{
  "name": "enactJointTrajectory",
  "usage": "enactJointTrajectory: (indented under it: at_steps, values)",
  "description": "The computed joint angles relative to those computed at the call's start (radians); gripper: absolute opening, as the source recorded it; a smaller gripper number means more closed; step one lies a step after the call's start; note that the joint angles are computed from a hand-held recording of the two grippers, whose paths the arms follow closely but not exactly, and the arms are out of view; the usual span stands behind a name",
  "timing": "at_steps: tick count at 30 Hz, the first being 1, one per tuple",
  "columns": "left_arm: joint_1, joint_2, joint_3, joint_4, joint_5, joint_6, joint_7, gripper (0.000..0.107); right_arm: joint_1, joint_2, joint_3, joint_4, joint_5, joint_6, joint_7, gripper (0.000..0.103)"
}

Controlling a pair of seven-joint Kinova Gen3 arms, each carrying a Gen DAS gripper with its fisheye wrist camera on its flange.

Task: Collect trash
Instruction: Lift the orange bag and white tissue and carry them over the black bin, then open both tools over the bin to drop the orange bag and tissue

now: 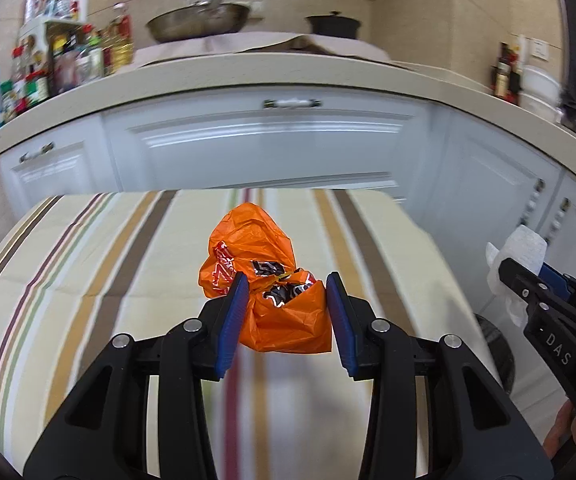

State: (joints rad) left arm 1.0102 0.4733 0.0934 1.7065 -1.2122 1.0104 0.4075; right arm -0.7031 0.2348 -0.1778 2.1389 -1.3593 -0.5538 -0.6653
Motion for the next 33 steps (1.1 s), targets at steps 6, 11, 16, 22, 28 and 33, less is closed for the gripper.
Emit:
enactJointTrajectory:
  at_steps: [6, 11, 16, 22, 28, 33]
  values:
    - [0.047, 0.087, 0.006, -0.156, -0.011, -0.053, -0.123, 0.039, 0.054, -0.078, 0.015, 0.120, 0.030, -0.041, -0.076, 0.028]
    - [0.071, 0.170, -0.012, -0.295, 0.025, -0.127, -0.240, 0.039, 0.129, -0.118, 0.031, 0.206, 0.093, -0.042, -0.163, 0.028]
    - [0.086, 0.265, -0.023, -0.452, 0.093, -0.154, -0.389, 0.039, 0.202, -0.122, 0.055, 0.261, 0.204, -0.021, -0.274, 0.028]
    - [0.093, 0.364, -0.045, -0.622, 0.187, -0.157, -0.539, 0.039, 0.268, -0.085, 0.096, 0.281, 0.384, 0.010, -0.420, 0.028]
    - [0.103, 0.432, -0.087, -0.742, 0.278, -0.144, -0.637, 0.039, 0.290, -0.050, 0.131, 0.292, 0.511, 0.003, -0.519, 0.028]
    - [0.109, 0.476, -0.129, -0.822, 0.353, -0.128, -0.702, 0.040, 0.317, -0.019, 0.158, 0.287, 0.614, 0.012, -0.602, 0.028]
